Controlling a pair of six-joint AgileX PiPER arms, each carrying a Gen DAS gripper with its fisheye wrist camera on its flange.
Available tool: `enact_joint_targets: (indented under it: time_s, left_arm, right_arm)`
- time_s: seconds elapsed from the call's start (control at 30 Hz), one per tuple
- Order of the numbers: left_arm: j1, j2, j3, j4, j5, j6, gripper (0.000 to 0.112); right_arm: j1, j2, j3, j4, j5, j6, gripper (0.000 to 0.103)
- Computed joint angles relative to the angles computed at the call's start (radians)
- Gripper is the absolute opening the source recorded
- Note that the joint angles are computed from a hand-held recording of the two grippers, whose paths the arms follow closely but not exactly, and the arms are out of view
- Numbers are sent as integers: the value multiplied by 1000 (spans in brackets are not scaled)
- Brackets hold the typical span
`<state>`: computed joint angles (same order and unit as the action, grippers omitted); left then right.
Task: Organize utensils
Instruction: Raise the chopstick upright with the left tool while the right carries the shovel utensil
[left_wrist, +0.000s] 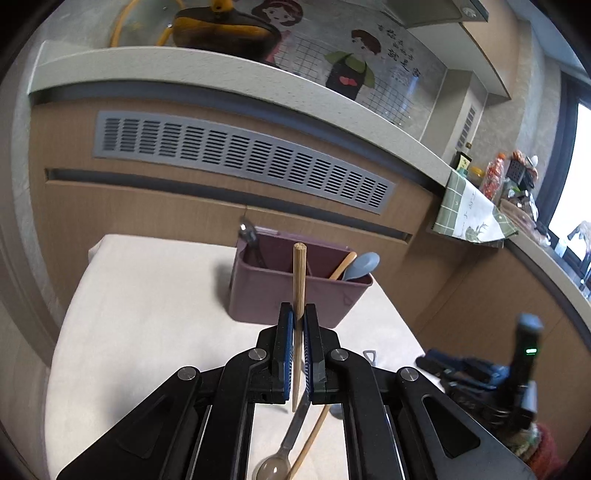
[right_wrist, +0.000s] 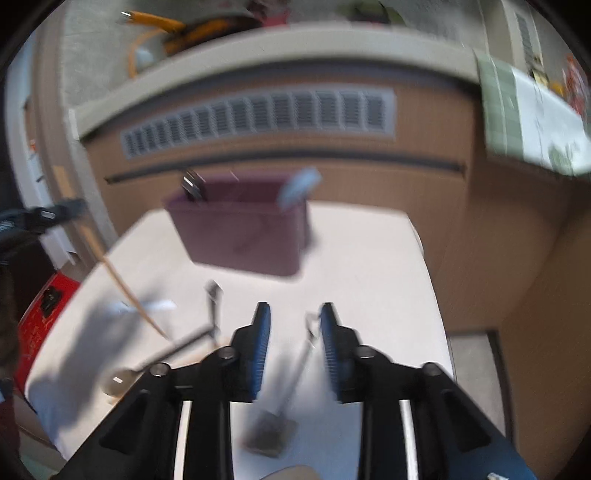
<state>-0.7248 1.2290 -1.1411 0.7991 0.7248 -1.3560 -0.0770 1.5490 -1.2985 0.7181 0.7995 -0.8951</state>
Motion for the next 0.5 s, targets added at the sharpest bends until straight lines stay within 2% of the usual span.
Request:
enact_joint_targets:
  time_s: [0.1, 0.17, 0.23, 0.3, 0.4, 0.5]
  left_arm:
    - [10, -29, 61, 15, -40, -55, 5]
    - [7, -40, 86, 35, -35, -78, 5]
    - [8, -59, 108, 37, -32, -89, 5]
    - [17, -87, 139, 28, -48, -94, 5]
    - [14, -114, 173, 60, -61, -140, 5]
    - [6, -118, 183, 85, -76, -166, 5]
  right_arm:
    - [-5, 88, -37, -74, 58, 112, 28]
    - [6, 133, -61, -110, 101, 173, 29]
    - [19, 130, -46, -132, 107, 186, 29]
    - [15, 85, 9, -135, 91, 163, 29]
    - [-26, -41, 156, -55, 66, 32, 31]
    - [-27, -149, 283, -105, 49, 34, 31]
